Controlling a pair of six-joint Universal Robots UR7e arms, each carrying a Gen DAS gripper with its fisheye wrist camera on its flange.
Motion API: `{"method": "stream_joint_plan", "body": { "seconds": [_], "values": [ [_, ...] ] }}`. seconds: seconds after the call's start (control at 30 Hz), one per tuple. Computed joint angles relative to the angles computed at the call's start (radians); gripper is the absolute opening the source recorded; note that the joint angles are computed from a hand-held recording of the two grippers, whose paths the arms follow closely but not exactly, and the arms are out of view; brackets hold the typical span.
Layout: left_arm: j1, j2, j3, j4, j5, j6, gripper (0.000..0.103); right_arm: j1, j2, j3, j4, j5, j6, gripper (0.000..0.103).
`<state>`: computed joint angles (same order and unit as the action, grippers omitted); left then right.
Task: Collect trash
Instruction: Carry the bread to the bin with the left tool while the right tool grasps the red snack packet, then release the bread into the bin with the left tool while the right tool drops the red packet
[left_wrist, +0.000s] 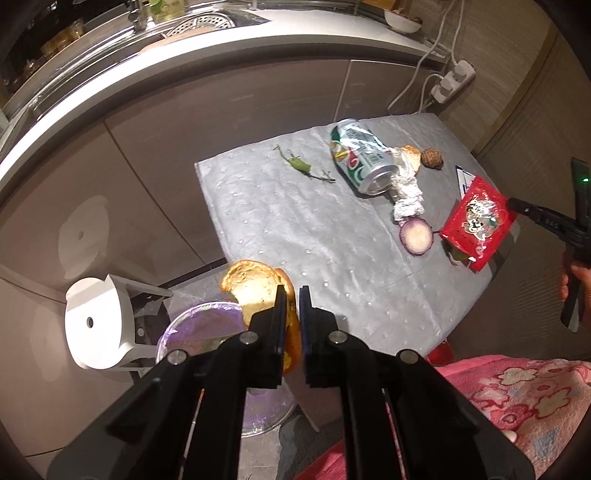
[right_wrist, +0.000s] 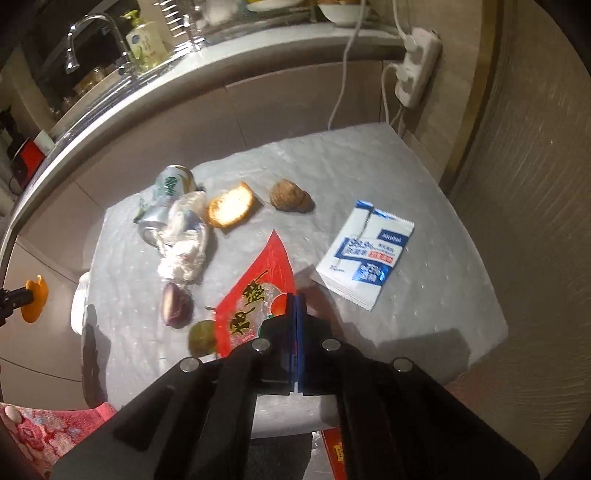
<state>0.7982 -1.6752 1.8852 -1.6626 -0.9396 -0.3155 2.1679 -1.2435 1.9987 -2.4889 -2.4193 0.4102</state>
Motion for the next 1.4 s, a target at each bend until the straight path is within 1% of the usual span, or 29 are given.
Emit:
{"method": "stream_joint_plan", "body": {
  "seconds": [0.13,0.3,0.4,0.5,0.63,0.77,0.93,1.03,1.1,1.13,1.17,1.23,1.4],
  "values": [
    [0.05,-0.05,0.0,0.04,0.027,-0.006,0.007,0.071,0.057,-0.094,0.025,-0.014,-0.039,0.001],
    [0.138,-0.107,0.026,0.079,0.05,0.013,0.007,0.145,0.144,-0.215,0.041,-0.012,-0.078,0.001],
    [0.2,-0.13,0.063,0.076,0.06,0.044,0.007,0.18,0.195,-0.28,0.051,-0.001,-0.097,0.001],
    [0.272,-0.133,0.106,0.045,0.06,0.093,0.007,0.215,0.242,-0.344,0.085,0.009,-0.101,0.001],
    [0.368,-0.105,0.167,-0.03,0.047,0.172,0.007,0.251,0.304,-0.423,0.141,0.024,-0.102,0.001],
    [0.445,-0.046,0.219,-0.094,0.047,0.237,0.007,0.278,0.352,-0.484,0.185,0.043,-0.101,0.001],
    [0.509,0.02,0.245,-0.145,0.026,0.289,0.007,0.302,0.395,-0.537,0.236,0.059,-0.092,0.001],
    [0.52,0.04,0.244,-0.157,0.014,0.297,0.007,0.309,0.41,-0.554,0.252,0.067,-0.085,0.001],
    [0.515,0.042,0.247,-0.162,0.016,0.304,0.012,0.312,0.414,-0.56,0.259,0.075,-0.082,0.001],
    [0.513,0.044,0.247,-0.167,0.019,0.308,0.023,0.313,0.416,-0.562,0.261,0.077,-0.082,0.001],
    [0.508,0.04,0.25,-0.174,0.021,0.311,0.04,0.313,0.417,-0.564,0.263,0.08,-0.081,0.001],
    [0.492,0.027,0.258,-0.196,0.031,0.315,0.057,0.314,0.419,-0.563,0.261,0.085,-0.081,0.001],
    [0.463,-0.001,0.241,-0.175,0.015,0.298,0.057,0.315,0.422,-0.559,0.247,0.105,-0.095,0.001]
  ]
}}
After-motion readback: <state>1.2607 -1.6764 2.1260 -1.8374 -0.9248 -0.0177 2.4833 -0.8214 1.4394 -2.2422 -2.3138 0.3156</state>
